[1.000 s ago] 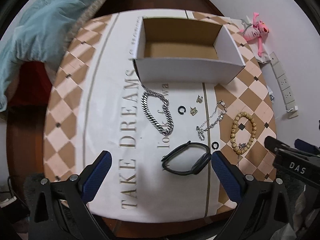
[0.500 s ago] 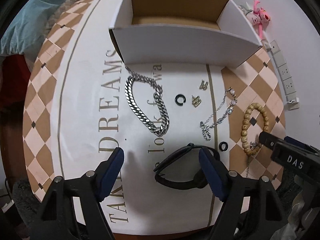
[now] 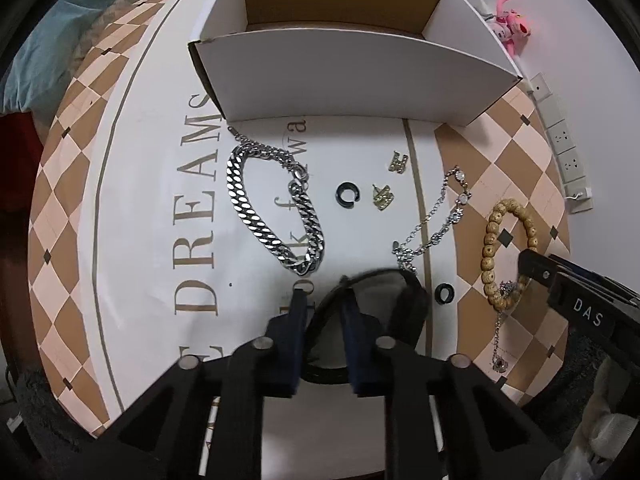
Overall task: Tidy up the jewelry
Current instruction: 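Grasp the black watch band with the left tool while the right tool grasps the wooden bead bracelet, then carry both items over the cardboard box and open both tools to drop them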
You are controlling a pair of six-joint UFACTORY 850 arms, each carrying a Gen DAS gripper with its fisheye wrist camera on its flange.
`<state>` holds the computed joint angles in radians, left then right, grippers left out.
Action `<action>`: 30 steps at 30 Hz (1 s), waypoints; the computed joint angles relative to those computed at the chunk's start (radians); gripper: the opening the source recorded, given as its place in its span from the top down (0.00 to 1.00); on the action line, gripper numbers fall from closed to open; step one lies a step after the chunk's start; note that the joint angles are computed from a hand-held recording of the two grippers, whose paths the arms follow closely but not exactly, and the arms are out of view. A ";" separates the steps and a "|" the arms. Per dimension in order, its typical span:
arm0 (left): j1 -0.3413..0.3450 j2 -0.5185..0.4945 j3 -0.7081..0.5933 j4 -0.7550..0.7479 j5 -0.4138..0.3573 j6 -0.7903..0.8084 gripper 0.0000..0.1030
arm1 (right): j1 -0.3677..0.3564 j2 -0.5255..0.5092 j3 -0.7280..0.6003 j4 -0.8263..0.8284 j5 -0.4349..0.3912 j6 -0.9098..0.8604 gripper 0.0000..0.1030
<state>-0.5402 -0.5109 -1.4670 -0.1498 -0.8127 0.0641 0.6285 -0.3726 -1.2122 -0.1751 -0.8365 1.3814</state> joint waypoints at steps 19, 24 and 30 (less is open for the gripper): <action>0.046 0.137 0.090 -0.062 0.052 0.053 0.96 | 0.061 0.067 -0.044 -0.089 0.046 0.060 0.91; 0.062 0.162 0.053 -0.101 0.048 0.084 0.96 | 0.067 0.095 -0.084 -0.138 0.055 0.062 0.91; 0.064 0.109 -0.082 -0.143 0.030 0.100 0.96 | 0.048 0.099 -0.175 -0.179 0.062 0.013 0.91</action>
